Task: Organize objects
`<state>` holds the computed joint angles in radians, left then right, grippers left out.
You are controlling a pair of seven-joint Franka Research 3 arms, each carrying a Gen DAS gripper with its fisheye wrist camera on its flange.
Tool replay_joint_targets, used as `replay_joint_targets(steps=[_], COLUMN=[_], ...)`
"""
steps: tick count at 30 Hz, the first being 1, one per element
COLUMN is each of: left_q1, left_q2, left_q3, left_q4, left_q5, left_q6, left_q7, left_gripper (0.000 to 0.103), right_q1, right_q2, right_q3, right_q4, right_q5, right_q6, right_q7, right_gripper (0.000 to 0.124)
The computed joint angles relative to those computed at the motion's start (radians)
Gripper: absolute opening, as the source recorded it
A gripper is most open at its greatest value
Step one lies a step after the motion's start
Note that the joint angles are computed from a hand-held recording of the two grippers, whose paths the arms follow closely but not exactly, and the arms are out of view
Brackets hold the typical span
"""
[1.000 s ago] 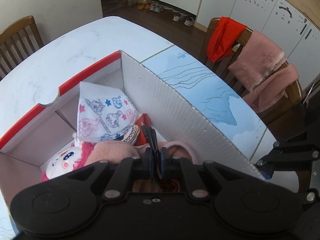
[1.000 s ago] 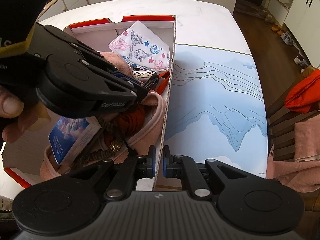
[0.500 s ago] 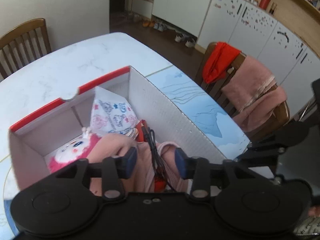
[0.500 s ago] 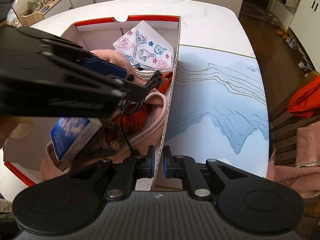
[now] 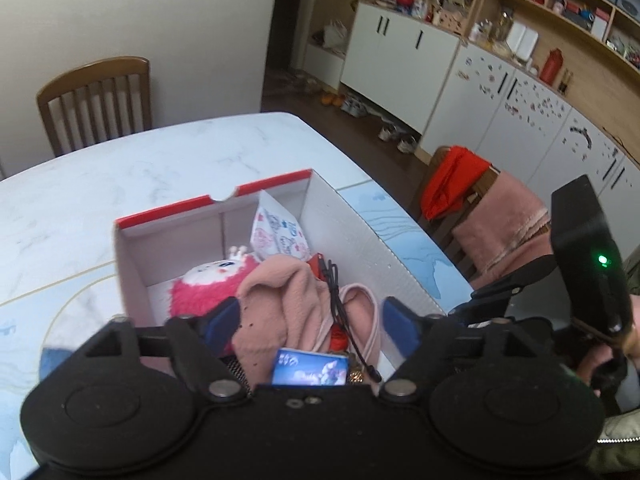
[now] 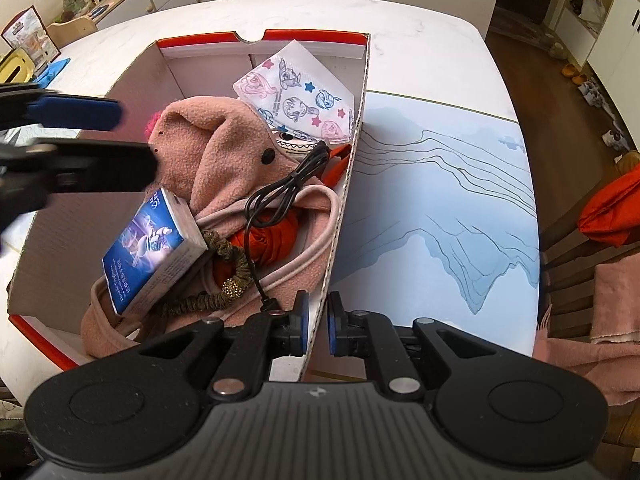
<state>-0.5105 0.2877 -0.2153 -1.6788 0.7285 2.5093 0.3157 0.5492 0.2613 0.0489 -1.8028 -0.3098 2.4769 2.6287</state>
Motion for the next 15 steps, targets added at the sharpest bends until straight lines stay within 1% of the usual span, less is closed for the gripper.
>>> replay_joint_targets(steps=[4, 6, 9, 13, 15], left_q1=[-0.019, -0.021, -0.019, -0.021, -0.019], left_q2=[-0.040, -0.057, -0.079, -0.100, -0.116], left_q3=[0.003, 0.000, -0.009, -0.028, -0.037], left_q4=[-0.033, -0.050, -0.072, -0.090, -0.107], left_q5=[0.049, 0.073, 0.105, 0.124, 0.133], left_q6=[-0.049, -0.068, -0.097, -0.158, -0.171], left_q7=[-0.073, -0.117, -0.170, -0.221, -0.243], left_gripper=[0.094, 0.100, 0.102, 0.102, 0.102], right_q1=[-0.001, -0.001, 0.006, 0.015, 0.020], right_q2=[-0.005, -0.010, -0.024, -0.052, -0.066], right_q3=[-0.001, -0.002, -0.006, -0.008, -0.005], right_q4=[-0.006, -0.011, -0.018, -0.019, -0.016], right_q5=[0.000, -0.001, -0.029, -0.096, -0.137], right_q6=[0.007, 0.012, 0.011, -0.005, -0.029], right_q7=[0.004, 0.014, 0.045, 0.110, 0.149], right_gripper=[0.009, 0.009, 0.009, 0.009, 0.009])
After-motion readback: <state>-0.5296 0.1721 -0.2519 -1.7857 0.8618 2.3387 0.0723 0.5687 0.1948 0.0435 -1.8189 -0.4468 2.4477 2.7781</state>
